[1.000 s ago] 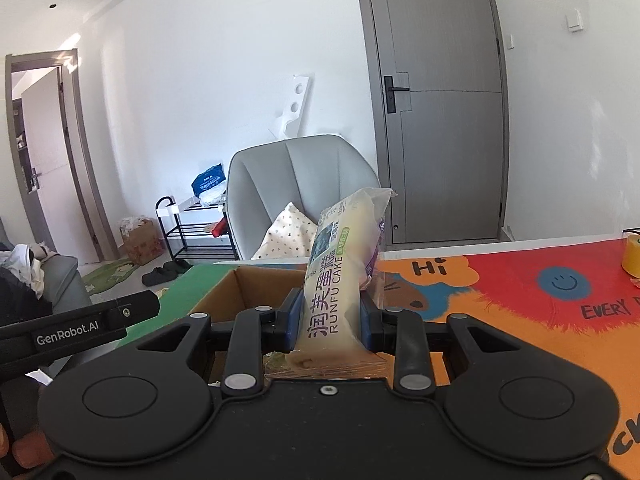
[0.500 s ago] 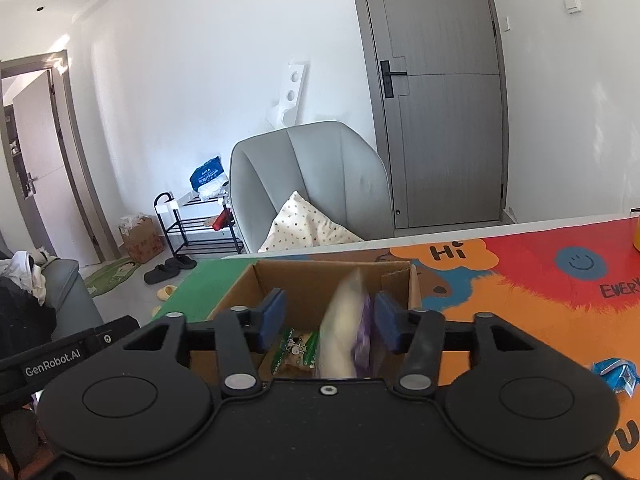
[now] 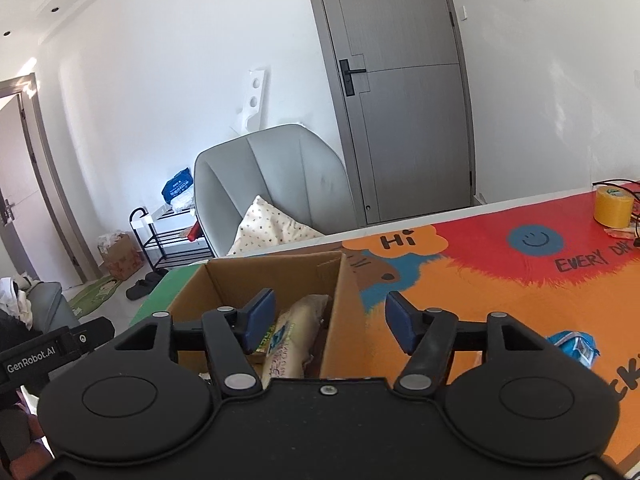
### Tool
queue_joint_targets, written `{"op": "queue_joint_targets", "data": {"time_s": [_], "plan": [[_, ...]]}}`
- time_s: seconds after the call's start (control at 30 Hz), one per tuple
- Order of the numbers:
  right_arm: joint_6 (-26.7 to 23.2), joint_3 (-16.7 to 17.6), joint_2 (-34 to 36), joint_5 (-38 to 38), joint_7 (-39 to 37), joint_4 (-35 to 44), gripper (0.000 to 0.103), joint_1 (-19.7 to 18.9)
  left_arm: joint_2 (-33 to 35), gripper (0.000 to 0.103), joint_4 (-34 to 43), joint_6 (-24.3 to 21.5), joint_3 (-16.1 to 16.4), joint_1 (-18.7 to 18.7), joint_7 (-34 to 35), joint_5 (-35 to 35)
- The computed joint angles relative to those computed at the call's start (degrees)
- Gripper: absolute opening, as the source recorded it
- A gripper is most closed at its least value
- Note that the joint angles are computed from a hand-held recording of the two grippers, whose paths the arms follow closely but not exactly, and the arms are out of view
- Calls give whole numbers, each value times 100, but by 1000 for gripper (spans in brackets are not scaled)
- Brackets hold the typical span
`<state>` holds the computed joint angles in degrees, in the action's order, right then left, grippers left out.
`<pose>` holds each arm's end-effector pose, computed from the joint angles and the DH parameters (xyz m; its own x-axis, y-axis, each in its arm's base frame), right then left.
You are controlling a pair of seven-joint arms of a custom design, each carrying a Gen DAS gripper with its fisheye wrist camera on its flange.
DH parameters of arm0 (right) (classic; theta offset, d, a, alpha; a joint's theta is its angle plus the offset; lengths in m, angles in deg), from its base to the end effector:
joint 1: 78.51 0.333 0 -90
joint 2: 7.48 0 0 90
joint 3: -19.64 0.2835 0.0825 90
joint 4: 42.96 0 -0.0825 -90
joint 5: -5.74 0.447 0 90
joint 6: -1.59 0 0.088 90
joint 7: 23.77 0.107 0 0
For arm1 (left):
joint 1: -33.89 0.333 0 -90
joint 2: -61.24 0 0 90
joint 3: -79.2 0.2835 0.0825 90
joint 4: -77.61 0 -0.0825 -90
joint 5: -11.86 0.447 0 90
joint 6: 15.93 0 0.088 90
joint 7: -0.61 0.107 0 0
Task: Organize snacks
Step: 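Move both tools back over the pink and blue packets on the table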
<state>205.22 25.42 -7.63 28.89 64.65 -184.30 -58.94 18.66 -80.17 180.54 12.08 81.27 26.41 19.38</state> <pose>0.5215 0.1933 0.3424 0.1312 -0.9660 -0.2229 -0.5169 0.1252 -0.8468 0.4593 -0.1389 0.3511 0.2197 -0.9490 0.2262 -0.3891 -0.2979 -0.8717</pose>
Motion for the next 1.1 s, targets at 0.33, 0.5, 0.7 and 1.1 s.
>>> {"op": "queue_joint_targets", "data": {"time_s": [0.33, 0.5, 0.7, 1.1], "plan": [[27, -120, -403, -178, 278, -530, 92, -121, -71, 98, 178, -256, -42, -259, -124, 350], [-38, -271, -629, -504, 581, -787, 101, -192, 36, 100, 325, -496, 24, -434, -201, 622], [-117, -472, -909, -956, 902, -1065, 103, -249, 347, 100, 481, -858, 273, -760, -215, 1104], [-179, -558, -1400, -763, 794, -1492, 103, -527, 641, 100, 880, -1061, 415, -1076, -412, 1812]]}}
